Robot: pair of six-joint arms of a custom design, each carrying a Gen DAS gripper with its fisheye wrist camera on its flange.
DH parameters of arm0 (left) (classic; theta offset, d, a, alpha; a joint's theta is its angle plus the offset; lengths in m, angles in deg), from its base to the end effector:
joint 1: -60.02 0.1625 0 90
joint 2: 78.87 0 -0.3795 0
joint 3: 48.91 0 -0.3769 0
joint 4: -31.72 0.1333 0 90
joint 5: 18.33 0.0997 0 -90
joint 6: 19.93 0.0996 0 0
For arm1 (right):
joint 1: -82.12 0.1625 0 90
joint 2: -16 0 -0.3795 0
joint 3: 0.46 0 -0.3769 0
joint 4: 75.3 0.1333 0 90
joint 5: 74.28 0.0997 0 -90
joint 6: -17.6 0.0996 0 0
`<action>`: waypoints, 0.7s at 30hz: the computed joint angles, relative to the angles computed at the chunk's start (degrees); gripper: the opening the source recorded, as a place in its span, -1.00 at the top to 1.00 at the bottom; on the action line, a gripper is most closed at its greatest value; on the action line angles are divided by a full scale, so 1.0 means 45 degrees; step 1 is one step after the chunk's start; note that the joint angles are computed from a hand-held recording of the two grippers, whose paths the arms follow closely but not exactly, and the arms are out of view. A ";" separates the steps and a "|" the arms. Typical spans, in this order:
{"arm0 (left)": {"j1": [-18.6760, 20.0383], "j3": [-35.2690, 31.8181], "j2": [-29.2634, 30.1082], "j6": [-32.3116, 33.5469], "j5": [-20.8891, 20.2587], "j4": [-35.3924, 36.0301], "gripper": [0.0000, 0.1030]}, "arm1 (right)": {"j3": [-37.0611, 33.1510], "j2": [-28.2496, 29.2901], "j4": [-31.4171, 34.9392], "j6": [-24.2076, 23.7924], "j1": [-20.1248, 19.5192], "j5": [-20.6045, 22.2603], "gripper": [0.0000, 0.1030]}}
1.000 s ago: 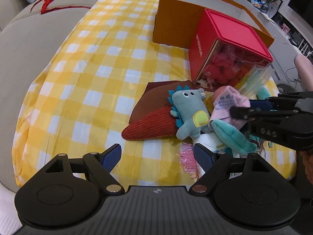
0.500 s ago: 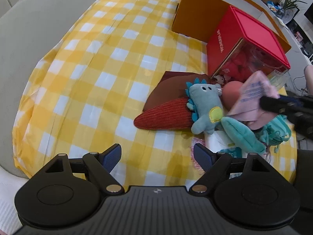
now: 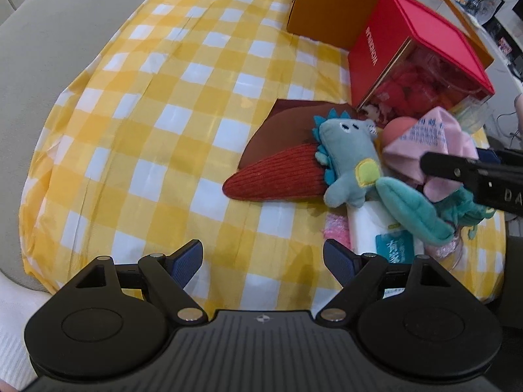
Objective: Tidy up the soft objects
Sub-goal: 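Close the right gripper on the pink cloth in the pile, then lift the pink cloth with the right gripper while the left gripper approaches the blue dinosaur plush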
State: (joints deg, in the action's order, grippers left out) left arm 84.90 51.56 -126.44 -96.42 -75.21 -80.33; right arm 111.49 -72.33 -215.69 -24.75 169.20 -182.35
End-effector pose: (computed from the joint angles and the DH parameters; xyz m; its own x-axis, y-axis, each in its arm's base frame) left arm -0.3984 -0.3917 0.0193 -0.7802 -0.1462 -0.6082 0.0865 0.9378 -0.3363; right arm 0.0774 -0.4926 0.3512 -0.7271 -0.4618 0.5081 -0.6012 0.7856 -0.1463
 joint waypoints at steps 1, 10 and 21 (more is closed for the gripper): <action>0.0003 -0.0012 0.0006 -0.0031 -0.0011 0.0072 -0.90 | 0.0155 0.0040 -0.0390 -0.0268 0.0102 -0.0200 0.14; 0.0007 0.0105 -0.0116 -0.0337 0.0063 0.0158 -0.90 | 0.0078 -0.0427 -0.0004 -0.0292 0.0040 -0.0105 0.67; -0.0148 0.0003 0.0130 0.0310 0.0445 -0.0102 -0.90 | -0.0901 -0.1493 0.2217 0.1286 -0.1625 0.5315 0.60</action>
